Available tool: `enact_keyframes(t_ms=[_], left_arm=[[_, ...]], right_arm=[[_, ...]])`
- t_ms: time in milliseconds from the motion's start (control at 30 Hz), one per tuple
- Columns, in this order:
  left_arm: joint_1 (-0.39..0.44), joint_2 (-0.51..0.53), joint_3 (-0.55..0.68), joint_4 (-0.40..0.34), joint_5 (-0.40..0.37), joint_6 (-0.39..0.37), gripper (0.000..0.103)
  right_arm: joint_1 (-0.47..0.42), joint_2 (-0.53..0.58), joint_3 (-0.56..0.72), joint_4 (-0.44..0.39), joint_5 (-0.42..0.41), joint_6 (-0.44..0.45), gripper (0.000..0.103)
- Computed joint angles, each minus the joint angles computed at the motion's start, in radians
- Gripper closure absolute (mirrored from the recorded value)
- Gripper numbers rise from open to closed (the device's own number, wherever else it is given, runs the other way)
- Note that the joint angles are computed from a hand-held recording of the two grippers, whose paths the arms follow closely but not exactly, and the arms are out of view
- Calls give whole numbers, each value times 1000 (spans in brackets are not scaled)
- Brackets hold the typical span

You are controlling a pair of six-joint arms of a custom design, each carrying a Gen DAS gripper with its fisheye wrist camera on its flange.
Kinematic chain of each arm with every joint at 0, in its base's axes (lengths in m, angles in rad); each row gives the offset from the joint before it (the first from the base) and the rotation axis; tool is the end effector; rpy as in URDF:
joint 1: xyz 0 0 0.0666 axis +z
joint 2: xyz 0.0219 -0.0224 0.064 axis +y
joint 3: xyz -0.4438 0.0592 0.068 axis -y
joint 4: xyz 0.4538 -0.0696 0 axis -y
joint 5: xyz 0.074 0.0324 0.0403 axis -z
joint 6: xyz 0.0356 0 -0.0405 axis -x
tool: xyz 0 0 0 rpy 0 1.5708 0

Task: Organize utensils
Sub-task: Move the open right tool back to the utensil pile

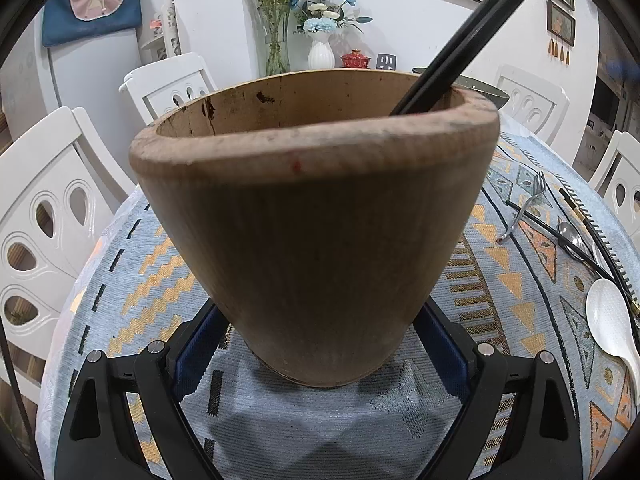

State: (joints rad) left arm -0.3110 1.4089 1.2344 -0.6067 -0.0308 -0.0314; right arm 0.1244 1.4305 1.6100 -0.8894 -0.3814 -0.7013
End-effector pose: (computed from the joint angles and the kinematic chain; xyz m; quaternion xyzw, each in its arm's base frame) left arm 0.5163 -0.1652 0.4235 0.1514 0.9105 -0.0395 0.3828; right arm 0.5489 0.0816 0.5907 0.1780 0.8779 0.3222 0.3062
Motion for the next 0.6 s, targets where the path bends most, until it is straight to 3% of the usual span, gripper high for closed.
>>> enact_keyframes(t_ms=[67,233,400,533,567,600], left_arm=[[-2,1,-1,1,-4,-1,9],[-6,5,2,-4,-10,-2,9],[-6,5,2,-4,-11,-4,9],[-7,5,2,-5,-12,-3,9],[-7,5,1,-5,-13,-3,9],[-8,5,1,-5,-13,-2,9]], right_arm=[[-26,9,-24,-64,17,-35,46],[-47,111,-18,-179,-13,-63,62],[-16,262,108,-366,171,-24,64],[-19,327,146,-407,224,-41,70],[-14,330,152,-406,261,-35,75],[-6,336,166,-411,310,-20,94]])
